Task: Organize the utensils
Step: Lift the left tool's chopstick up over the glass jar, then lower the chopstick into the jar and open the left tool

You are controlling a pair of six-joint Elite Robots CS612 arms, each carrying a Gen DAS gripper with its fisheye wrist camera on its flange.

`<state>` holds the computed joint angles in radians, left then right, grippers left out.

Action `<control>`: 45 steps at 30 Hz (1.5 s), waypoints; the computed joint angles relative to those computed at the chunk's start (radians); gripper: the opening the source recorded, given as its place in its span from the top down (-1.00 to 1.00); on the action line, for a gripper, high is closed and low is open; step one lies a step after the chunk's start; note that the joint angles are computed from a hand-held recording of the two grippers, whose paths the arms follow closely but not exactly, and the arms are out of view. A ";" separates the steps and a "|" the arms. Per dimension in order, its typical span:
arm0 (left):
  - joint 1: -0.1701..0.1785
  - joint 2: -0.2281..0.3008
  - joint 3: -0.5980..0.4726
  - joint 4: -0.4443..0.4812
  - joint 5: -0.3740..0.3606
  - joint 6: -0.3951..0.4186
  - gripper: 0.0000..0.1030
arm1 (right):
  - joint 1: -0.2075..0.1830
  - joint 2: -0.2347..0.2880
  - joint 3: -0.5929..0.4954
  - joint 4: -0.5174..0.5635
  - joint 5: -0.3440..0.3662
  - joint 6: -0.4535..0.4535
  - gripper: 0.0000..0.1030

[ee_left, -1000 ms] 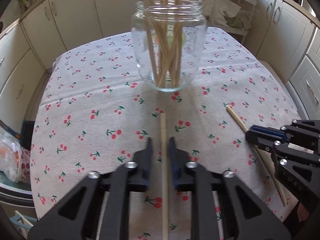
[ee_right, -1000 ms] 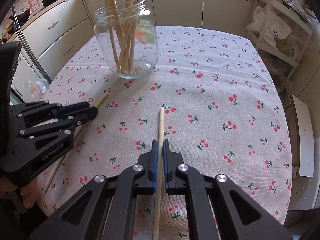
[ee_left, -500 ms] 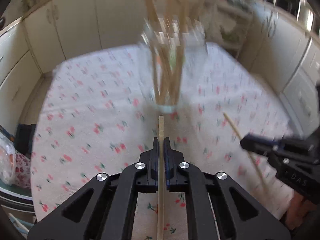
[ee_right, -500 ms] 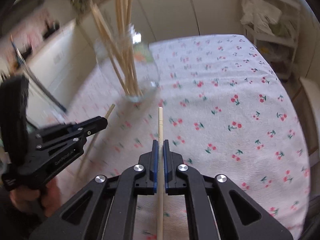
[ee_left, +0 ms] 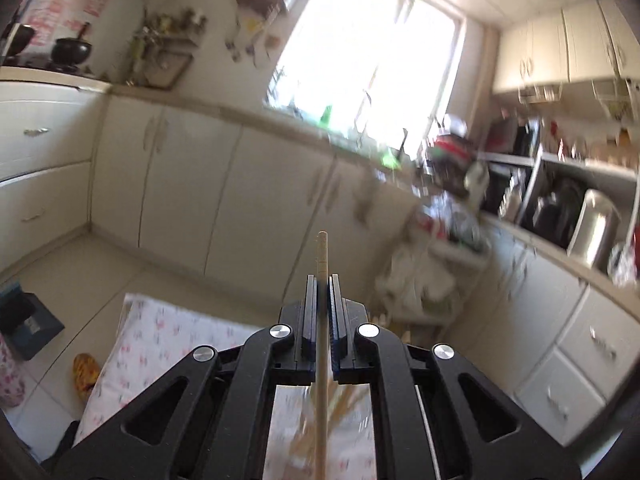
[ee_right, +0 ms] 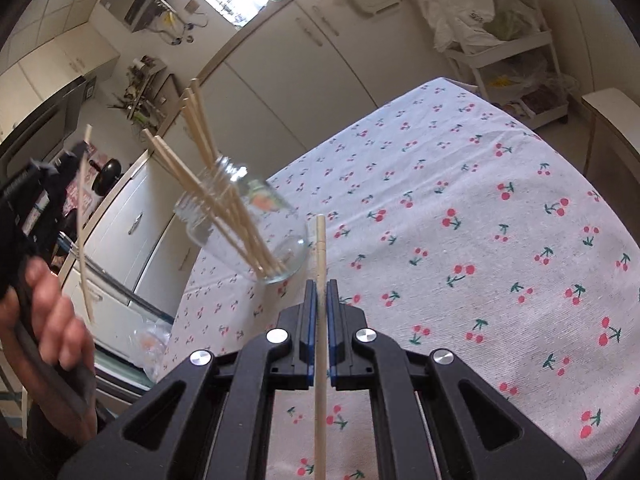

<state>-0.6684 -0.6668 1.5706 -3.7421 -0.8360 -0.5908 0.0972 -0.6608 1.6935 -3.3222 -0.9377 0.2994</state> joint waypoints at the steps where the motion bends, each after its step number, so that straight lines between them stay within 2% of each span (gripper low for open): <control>1: 0.001 0.006 -0.014 -0.008 0.011 0.005 0.90 | 0.000 0.003 -0.001 0.004 -0.001 0.002 0.89; 11: 0.025 0.089 -0.177 -0.027 0.053 0.012 0.90 | -0.001 0.013 -0.003 -0.012 -0.007 0.013 0.89; 22: 0.023 0.185 -0.331 -0.067 0.130 0.139 0.90 | -0.006 0.020 -0.007 -0.014 0.019 0.017 0.89; 35: 0.003 0.235 -0.370 -0.075 0.174 0.257 0.90 | -0.008 0.022 -0.008 -0.015 0.034 0.019 0.89; 45: -0.015 0.219 -0.306 -0.071 0.166 0.273 0.90 | -0.007 0.023 -0.008 -0.017 0.031 0.020 0.89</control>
